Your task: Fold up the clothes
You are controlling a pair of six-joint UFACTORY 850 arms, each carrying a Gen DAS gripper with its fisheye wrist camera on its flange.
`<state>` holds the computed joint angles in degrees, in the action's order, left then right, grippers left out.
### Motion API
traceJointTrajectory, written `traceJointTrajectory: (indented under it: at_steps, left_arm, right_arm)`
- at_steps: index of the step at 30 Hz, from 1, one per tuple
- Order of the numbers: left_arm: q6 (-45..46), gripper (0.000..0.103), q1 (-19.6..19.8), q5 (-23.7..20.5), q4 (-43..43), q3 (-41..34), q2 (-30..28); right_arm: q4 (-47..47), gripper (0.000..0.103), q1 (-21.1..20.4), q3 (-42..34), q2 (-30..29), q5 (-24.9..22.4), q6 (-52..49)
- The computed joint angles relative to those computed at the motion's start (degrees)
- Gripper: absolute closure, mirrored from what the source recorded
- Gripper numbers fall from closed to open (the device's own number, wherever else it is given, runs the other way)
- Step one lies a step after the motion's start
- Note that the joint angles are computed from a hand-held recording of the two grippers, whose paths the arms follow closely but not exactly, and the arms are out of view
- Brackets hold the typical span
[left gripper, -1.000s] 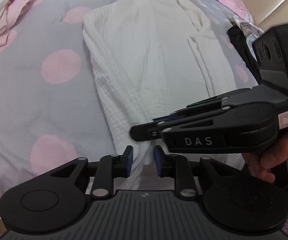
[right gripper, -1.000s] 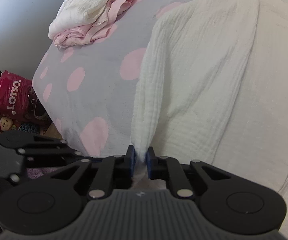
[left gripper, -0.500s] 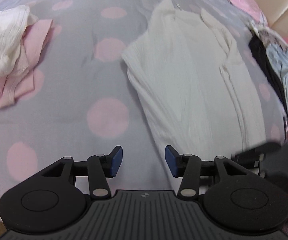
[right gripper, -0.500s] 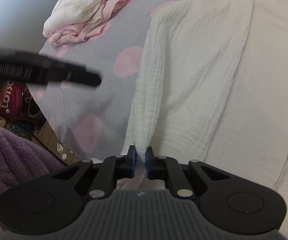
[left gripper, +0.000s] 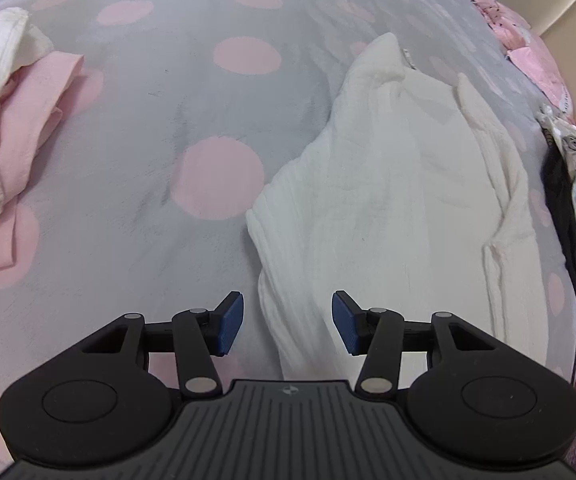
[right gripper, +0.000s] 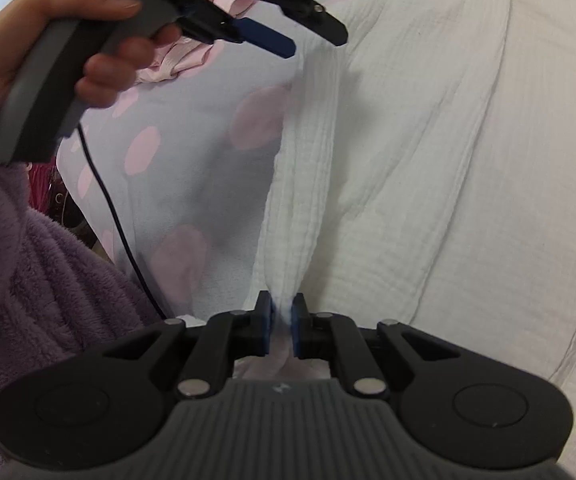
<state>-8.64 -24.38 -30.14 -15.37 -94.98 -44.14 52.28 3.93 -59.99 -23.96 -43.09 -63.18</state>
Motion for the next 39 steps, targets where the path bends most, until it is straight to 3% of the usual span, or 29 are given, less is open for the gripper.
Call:
traceJointTrajectory:
  at_steps: [3,7,10,16,27,32,39]
  left_arm:
    - [-3.8,0.063,0.0,-1.5,2.1,-2.9,-2.2]
    - [-4.8,0.085,-0.2,-2.5,3.0,-5.0,-3.6]
    - [-5.5,0.093,-0.6,-2.7,4.0,-5.5,-3.7]
    - [-6.6,0.096,-1.8,-1.8,7.1,-5.2,-2.0]
    - [-5.0,0.097,-6.5,-1.2,12.3,-9.3,-1.9]
    - [-2.9,0.097,-9.4,-4.7,13.8,-16.7,-6.5]
    - [-0.3,0.097,-12.9,-13.3,15.9,-28.7,-15.2]
  right_arm:
    - [0.1,0.092,-0.1,-0.2,-0.1,-0.4,-0.5]
    - [0.5,0.092,-0.2,-0.4,-0.2,-0.9,-1.2]
    - [0.9,0.092,-0.5,-0.4,-0.2,-1.6,-1.6]
    - [3.6,0.092,-2.4,0.8,1.5,-3.5,-2.9]
    - [9.4,0.092,-10.3,5.9,7.2,-5.7,-5.1]
    - [10.3,0.092,-12.2,7.5,8.7,-4.4,-3.1]
    - [6.9,0.092,-14.8,9.3,8.9,-2.4,1.9]
